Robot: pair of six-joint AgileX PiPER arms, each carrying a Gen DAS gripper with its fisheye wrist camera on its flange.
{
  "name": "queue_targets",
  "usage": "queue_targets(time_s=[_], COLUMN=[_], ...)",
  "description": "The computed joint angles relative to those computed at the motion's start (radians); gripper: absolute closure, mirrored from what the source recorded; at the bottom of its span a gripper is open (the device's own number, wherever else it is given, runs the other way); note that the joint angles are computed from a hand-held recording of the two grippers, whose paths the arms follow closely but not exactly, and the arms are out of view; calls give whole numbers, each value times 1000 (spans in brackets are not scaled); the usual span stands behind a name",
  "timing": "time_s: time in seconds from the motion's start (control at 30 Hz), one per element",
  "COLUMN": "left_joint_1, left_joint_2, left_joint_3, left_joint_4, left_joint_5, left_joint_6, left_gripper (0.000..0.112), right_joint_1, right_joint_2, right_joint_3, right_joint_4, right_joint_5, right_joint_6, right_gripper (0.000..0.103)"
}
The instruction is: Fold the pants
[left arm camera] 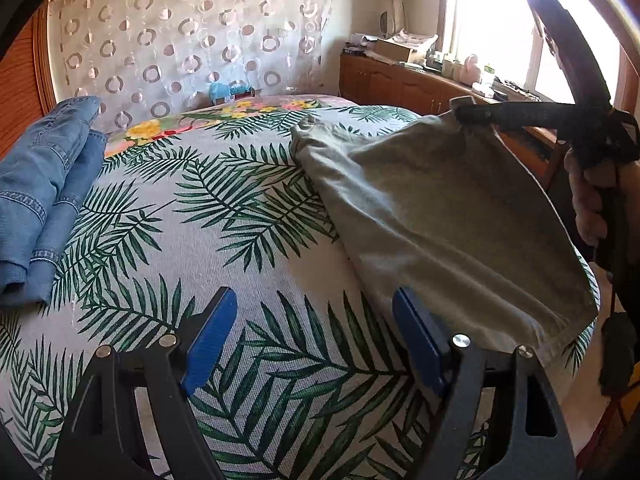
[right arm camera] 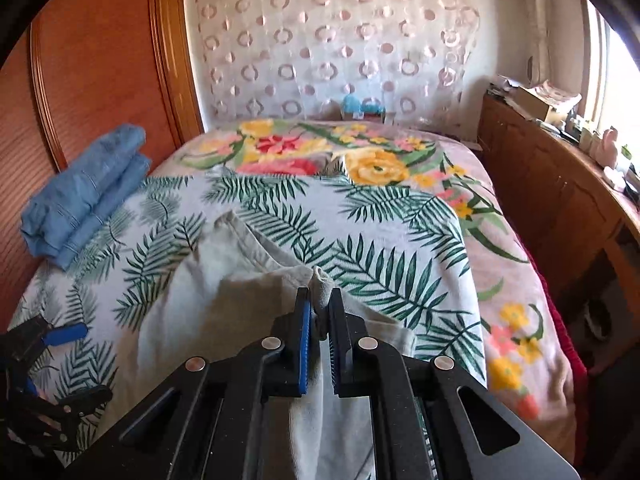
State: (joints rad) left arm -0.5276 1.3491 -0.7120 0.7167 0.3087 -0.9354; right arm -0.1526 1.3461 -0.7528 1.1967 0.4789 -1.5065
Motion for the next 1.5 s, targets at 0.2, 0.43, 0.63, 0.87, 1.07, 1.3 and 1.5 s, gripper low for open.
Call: queue_targets(time_s=[0.2, 0.43, 0.63, 0.87, 1.07, 1.3, 1.5], left_joint_1=[-2, -8, -18, -12, 2, 15, 12], left_joint_2=[1, 19, 43, 51, 58, 61, 62], left_joint_3=[1, -12, -32, -39, -47, -49, -48], left_joint_4=[7, -6, -37, -88, -156, -207, -196], left_joint_5=[0, 16, 40, 46, 43, 30, 34], left_joint_6=[-8, 12, 59, 112, 175, 217, 202], left_gripper=[31, 31, 31, 31, 31, 31, 30], right_joint_1=[17, 42, 7, -147, -358, -799, -986], right_joint_2=[60, 152, 134, -5, -143, -235, -291], right_joint_3=[1, -38, -15, 127, 302, 406, 462], right_joint_4=[37, -85, 11, 77, 84, -56, -127], right_joint_5=[-115, -230, -173, 7, 203, 562, 678], right_joint_6=[-16, 174, 70, -126, -289, -441, -521], right_gripper=[95, 66, 62, 62, 62, 62, 62])
